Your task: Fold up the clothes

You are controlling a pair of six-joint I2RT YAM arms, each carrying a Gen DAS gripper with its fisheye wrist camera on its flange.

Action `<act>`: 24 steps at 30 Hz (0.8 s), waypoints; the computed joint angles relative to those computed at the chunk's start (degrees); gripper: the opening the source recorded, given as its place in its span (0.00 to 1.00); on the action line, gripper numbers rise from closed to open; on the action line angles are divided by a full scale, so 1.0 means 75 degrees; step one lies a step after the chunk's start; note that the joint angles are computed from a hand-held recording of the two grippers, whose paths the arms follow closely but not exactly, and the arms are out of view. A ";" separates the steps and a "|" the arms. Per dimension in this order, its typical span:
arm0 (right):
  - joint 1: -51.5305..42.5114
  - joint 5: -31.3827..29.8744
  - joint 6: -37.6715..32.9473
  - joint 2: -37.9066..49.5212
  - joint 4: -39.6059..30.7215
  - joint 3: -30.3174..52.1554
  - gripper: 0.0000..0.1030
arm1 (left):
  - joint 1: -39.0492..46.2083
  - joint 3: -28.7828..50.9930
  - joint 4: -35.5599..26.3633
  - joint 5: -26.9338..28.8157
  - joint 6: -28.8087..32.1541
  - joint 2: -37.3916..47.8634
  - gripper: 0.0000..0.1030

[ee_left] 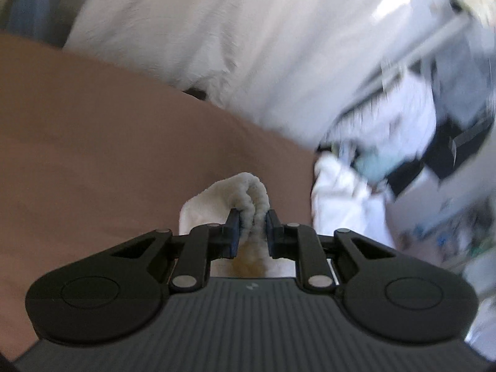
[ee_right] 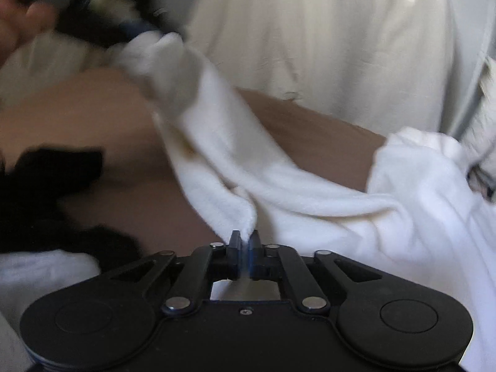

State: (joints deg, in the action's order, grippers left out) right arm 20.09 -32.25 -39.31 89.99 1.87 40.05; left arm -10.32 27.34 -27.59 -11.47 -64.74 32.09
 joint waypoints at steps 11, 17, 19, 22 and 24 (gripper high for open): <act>-0.1228 -0.3288 -0.3274 0.1192 -0.7234 0.3050 0.04 | -0.0086 0.1329 -0.4578 -0.4021 -0.2059 0.0746 0.20; -0.0924 -0.2853 -0.1110 0.1629 -0.5998 0.3069 0.04 | 0.1385 0.1458 -0.4591 -0.2524 -0.0223 0.1624 0.54; -0.0990 -0.2995 -0.0022 0.1588 -0.5212 0.3014 0.04 | 0.2033 0.1245 -0.4390 -0.1621 0.0377 0.0983 0.65; -0.1100 -0.2559 0.1667 0.1821 -0.3696 0.2958 0.04 | 0.2335 0.1166 -0.4582 -0.0824 0.0390 0.0581 0.65; -0.1159 -0.2257 0.2054 0.2281 -0.3560 0.3336 0.04 | 0.1418 0.1252 -0.5047 -0.1183 -0.0819 0.0588 0.65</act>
